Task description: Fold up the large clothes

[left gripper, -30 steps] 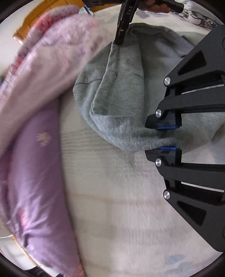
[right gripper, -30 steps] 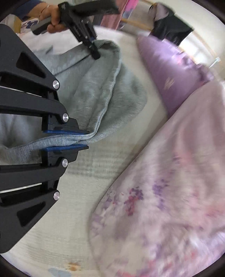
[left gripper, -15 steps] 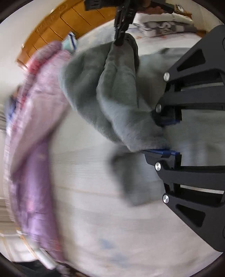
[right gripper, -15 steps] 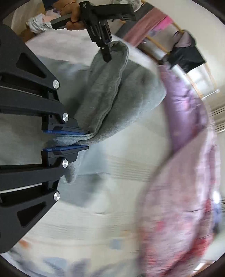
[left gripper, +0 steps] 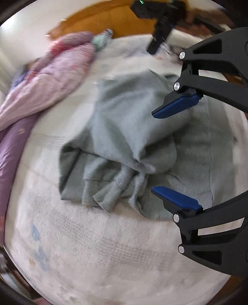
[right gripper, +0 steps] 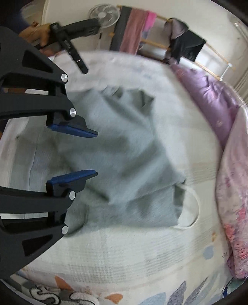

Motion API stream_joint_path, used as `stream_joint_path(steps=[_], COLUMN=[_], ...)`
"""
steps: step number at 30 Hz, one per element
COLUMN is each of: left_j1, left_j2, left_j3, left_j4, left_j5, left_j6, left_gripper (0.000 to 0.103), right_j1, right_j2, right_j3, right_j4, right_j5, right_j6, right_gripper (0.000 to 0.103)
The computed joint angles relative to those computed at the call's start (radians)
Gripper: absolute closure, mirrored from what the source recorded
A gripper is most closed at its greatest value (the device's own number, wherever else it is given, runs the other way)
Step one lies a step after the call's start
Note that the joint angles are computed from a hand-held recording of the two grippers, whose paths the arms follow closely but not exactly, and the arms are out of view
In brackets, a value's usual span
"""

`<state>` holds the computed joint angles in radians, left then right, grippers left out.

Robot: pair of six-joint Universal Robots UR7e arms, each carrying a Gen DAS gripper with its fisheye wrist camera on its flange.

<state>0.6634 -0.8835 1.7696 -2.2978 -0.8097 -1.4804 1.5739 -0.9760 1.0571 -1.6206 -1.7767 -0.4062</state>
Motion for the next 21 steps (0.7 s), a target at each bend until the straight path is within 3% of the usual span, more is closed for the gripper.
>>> stream_joint_path(steps=[5, 7, 11, 13, 15, 18, 21], left_j1=[0.057, 0.085, 0.136, 0.154, 0.144, 0.136, 0.140], left_j2=[0.121, 0.197, 0.309, 0.310, 0.306, 0.324, 0.281], left_j3=[-0.136, -0.215, -0.357, -0.325, -0.293, -0.333, -0.301], left_j4=[-0.035, -0.054, 0.203, 0.209, 0.191, 0.261, 0.185], left_j5=[-0.035, -0.064, -0.149, -0.221, -0.208, -0.201, -0.211], left_j6=[0.126, 0.206, 0.177, 0.115, 0.126, 0.185, 0.166], left_gripper=[0.028, 0.028, 0.029, 0.029, 0.029, 0.029, 0.029], right_j1=[0.019, 0.013, -0.022, -0.047, -0.051, -0.052, -0.035], right_j2=[0.056, 0.066, 0.045, 0.026, 0.016, 0.048, 0.068], right_j3=[0.073, 0.112, 0.217, 0.261, 0.282, 0.239, 0.172], right_j4=[-0.049, -0.043, -0.036, -0.026, -0.053, -0.011, 0.060], right_j5=[-0.058, -0.105, -0.161, -0.150, -0.146, -0.144, -0.140], right_j6=[0.079, 0.159, 0.248, 0.295, 0.288, 0.326, 0.331], right_gripper=[0.074, 0.078, 0.080, 0.082, 0.083, 0.082, 0.077])
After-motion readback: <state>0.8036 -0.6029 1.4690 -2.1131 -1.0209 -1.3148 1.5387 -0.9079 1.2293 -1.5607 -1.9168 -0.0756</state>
